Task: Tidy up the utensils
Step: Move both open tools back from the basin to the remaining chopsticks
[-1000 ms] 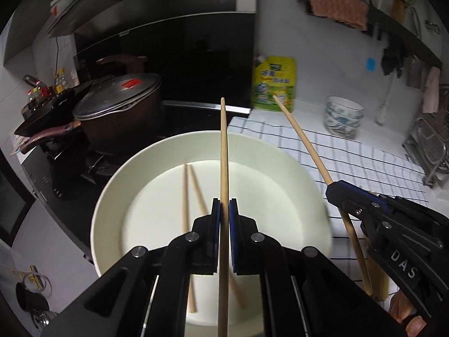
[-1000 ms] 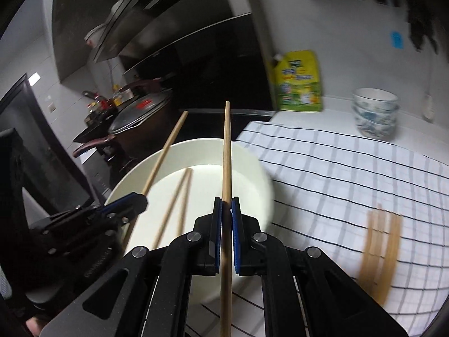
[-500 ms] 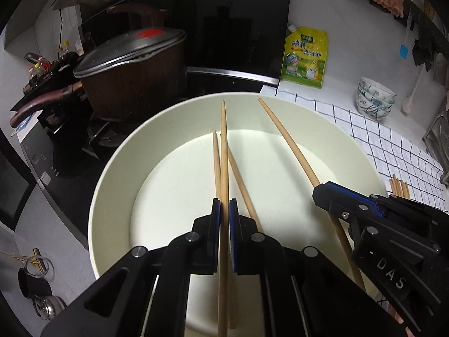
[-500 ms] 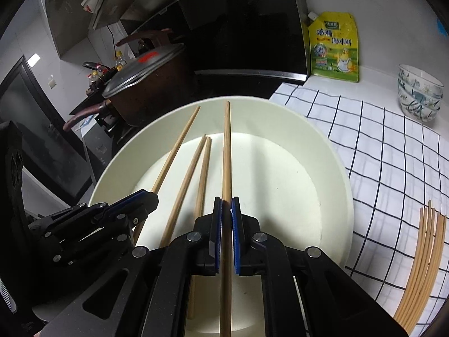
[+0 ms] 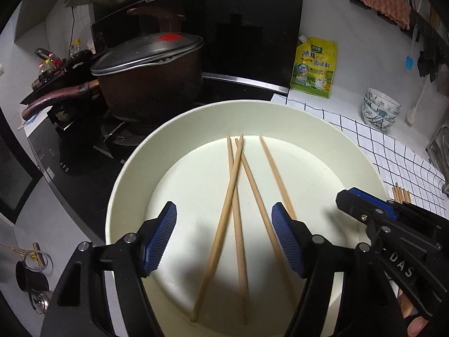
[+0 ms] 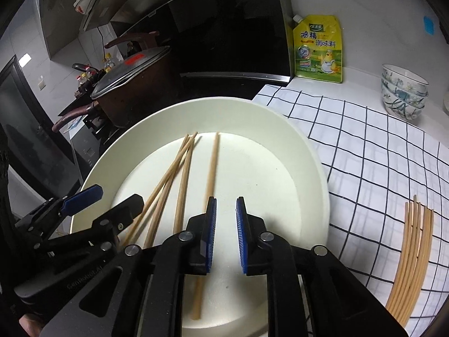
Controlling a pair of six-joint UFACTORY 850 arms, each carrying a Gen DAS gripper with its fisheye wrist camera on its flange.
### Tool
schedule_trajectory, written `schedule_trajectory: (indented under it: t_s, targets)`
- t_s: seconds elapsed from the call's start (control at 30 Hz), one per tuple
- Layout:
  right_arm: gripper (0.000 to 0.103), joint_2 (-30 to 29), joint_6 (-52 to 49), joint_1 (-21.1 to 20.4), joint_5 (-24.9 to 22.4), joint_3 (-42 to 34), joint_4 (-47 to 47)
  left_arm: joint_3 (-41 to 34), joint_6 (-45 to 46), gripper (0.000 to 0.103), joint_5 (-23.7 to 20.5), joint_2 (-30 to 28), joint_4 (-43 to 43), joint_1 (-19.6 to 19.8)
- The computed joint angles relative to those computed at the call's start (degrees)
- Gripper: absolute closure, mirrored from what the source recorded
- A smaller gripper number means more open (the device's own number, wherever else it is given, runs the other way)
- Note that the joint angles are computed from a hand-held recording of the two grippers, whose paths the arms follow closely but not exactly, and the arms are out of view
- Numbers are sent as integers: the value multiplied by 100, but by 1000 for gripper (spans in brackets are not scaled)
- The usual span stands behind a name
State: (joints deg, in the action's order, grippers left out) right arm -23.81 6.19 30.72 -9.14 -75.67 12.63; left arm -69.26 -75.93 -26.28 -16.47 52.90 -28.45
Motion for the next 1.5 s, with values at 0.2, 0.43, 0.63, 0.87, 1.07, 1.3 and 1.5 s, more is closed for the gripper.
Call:
schedule_trajectory:
  t_s: [0.2, 0.43, 0.63, 0.87, 1.07, 1.3, 1.5]
  targets:
    - [85, 288, 605, 22, 141, 306, -559, 136, -141, 33, 23, 136, 85, -45]
    - [79, 679, 2767, 85, 283, 748, -2681, 308, -383, 30, 80, 329, 303, -191]
    - [75, 1098, 5362, 77, 284, 1213, -5140, 437, -625, 26, 225, 443, 511, -385]
    - [66, 1674, 8046, -3, -31, 1844, -7636, 383, -711, 26, 329, 457, 703, -687]
    - [64, 2210, 8961, -172, -321, 2418, -8371, 211, -609, 23, 421, 359, 690, -965]
    - [61, 2643, 9490, -470, -366, 2896, -8750, -50, -160, 22, 550, 151, 347, -1229]
    - [61, 2823, 9237, -671, -372, 3140, -8505, -258, -6, 22, 528, -51, 254, -1450]
